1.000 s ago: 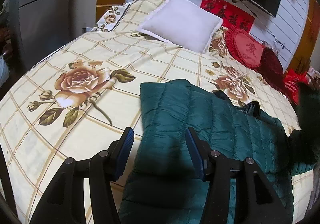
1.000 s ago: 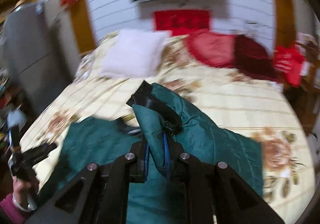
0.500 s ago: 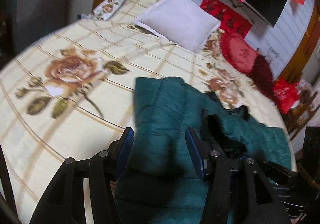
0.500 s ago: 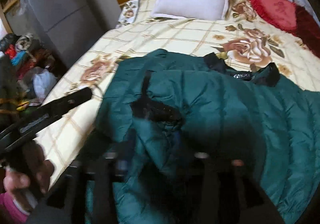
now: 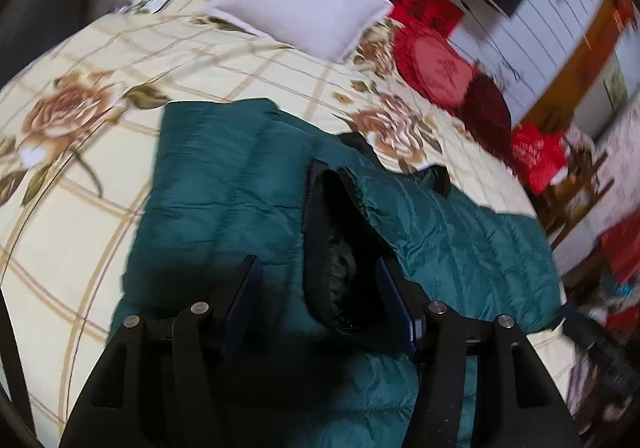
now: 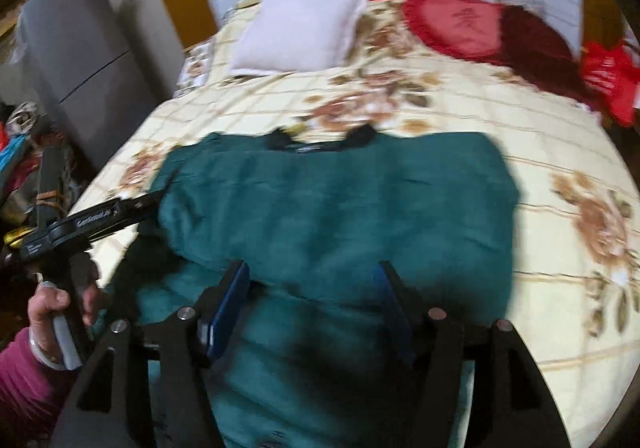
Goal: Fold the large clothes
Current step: 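Grasp the jacket side edge with the right tool and fold it inward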
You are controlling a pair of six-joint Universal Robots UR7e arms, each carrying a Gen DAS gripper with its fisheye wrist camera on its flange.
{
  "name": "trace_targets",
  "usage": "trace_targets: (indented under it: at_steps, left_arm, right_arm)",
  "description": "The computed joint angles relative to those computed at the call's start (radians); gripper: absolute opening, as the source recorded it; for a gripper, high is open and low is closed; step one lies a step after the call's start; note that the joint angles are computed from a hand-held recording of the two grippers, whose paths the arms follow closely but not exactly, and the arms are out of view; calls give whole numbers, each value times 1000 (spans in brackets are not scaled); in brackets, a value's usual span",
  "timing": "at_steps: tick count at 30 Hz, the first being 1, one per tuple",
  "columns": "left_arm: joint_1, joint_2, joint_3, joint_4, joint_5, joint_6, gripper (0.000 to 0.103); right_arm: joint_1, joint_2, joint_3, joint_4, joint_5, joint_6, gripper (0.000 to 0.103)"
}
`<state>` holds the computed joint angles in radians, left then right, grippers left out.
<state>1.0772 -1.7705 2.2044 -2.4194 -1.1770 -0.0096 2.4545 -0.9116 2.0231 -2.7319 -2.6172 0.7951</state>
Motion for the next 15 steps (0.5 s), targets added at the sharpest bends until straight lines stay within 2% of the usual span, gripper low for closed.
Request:
trace_targets:
  at_steps: [1,3,4,6,10,13,14,15]
  left_arm:
    - [-4,4,6,-8,-5,26,60]
    - [-11,4,14,-11,-6,74,15]
    - [-21,2,15,-9,11,83,13]
    - [-17,-18,19,-54,-2,99,13]
    - [-9,-36,-15,-95,13,111,13]
    - [28,-17,-72,-9,-38,97,14]
    - [35,-14,-78,6,-52,80,16]
    - [47,-8,-86,26,-78,58,27]
  right_arm:
    - [0,-13,10,9,-16,20,68]
    - [7,-56,43,43,-69,99,68]
    - [9,-68,50,59,-90,132,68]
    - [1,-94,74,49,-113,169,68]
    - [-23,-88,93,-52,-102,125,68]
    - [-39,-42,71,-114,-92,75,68]
    - [-43,-31,66,-145,-85,48,68]
    - [-44,-20,60,-165,-81,29,68]
